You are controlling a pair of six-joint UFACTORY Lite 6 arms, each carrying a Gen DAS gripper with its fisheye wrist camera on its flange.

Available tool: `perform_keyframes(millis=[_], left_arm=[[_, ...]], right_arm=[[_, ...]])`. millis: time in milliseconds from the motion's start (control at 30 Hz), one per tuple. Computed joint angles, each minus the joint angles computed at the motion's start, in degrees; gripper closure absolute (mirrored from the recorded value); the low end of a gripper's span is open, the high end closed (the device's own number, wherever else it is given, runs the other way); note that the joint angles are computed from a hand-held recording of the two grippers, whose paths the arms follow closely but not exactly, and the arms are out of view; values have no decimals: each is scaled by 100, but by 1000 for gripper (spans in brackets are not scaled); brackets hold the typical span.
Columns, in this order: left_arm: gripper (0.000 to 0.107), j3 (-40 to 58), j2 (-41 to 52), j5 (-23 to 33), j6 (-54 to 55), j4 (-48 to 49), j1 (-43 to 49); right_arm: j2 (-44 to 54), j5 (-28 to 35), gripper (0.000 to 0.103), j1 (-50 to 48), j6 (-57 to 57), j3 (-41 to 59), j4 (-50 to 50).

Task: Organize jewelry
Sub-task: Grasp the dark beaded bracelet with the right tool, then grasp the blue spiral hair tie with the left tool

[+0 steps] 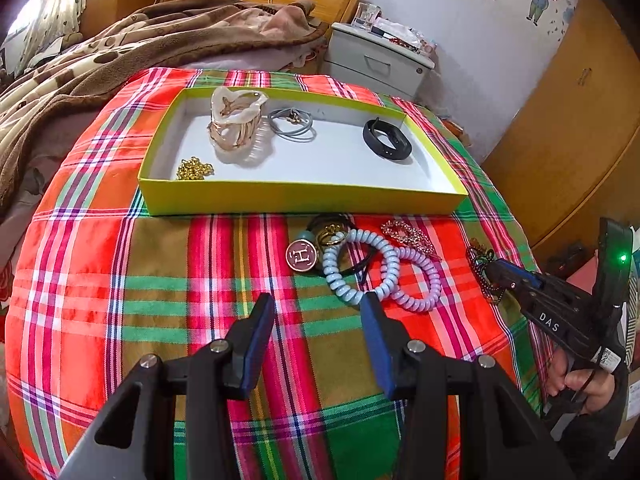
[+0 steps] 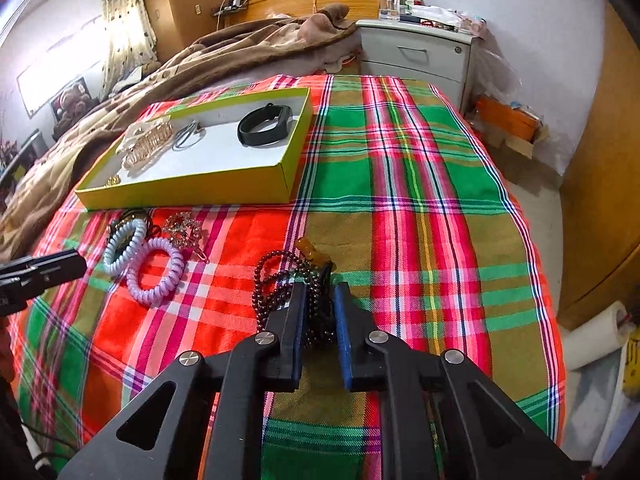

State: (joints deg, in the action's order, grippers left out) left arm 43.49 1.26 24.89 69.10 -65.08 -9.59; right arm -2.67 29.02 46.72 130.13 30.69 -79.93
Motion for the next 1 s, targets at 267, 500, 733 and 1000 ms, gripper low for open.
perform_keyframes(millis=[267, 500, 733, 1000], left_arm=[[60, 97, 70, -119, -377, 194, -280], [60, 422, 379, -503, -1278, 700, -731], [60, 542, 606, -925, -2075, 1383, -957], [80, 723, 749, -1148, -3540, 2958, -1054]], right_arm=[[-907, 347, 91, 219, 545, -564, -212], [-1260, 493, 91, 308, 636, -733, -246], [-1470, 588, 91, 330, 674, -821, -306], [-1435, 538, 91, 299, 852, -823, -485]])
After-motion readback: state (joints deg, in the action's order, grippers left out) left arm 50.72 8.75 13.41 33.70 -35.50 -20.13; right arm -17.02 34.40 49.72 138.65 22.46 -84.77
